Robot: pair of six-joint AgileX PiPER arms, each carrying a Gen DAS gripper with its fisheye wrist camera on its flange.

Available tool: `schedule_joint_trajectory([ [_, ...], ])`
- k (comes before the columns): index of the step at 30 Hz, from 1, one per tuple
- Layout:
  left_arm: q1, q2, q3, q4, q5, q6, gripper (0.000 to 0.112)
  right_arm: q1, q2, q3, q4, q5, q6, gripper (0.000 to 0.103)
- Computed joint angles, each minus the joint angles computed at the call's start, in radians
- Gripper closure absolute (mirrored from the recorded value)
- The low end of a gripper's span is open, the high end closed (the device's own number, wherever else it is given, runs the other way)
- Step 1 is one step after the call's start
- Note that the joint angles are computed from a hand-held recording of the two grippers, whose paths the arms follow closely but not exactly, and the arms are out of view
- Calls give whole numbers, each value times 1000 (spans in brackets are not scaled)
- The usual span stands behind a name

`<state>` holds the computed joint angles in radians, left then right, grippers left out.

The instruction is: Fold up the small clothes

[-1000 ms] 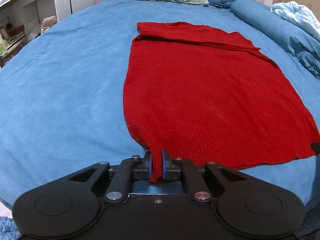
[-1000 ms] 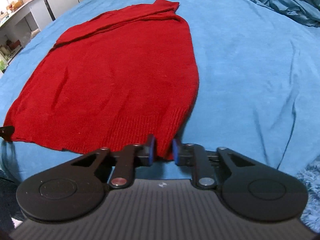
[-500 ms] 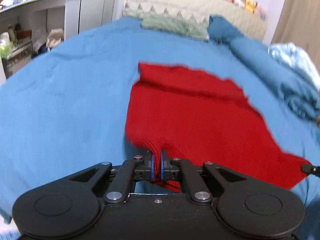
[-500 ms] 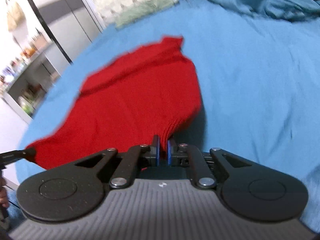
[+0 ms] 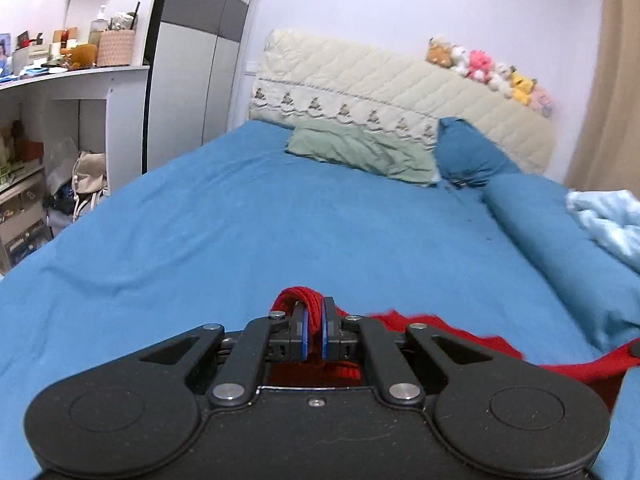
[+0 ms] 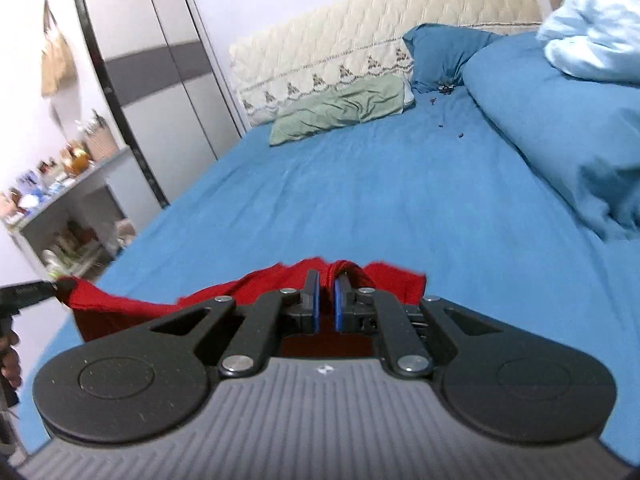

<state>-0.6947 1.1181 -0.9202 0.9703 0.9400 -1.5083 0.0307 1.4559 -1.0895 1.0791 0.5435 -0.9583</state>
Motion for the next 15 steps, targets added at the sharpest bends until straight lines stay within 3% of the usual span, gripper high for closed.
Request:
schedule_joint_trajectory([
  [2,162,106,-25,-28,-151,32,106,50,157,-134,-36,-55,56,81],
  [7,327,343,-57,39,-343,0,106,126,476,-405,-220,-143,320,81],
  [12,429,517,-108,79,-464,-47,106,148,691,-612,-343,-167,494,81],
  [15,451,585,-154,72,-481,-37,106,164,780,-721,-475,-154,608,80],
])
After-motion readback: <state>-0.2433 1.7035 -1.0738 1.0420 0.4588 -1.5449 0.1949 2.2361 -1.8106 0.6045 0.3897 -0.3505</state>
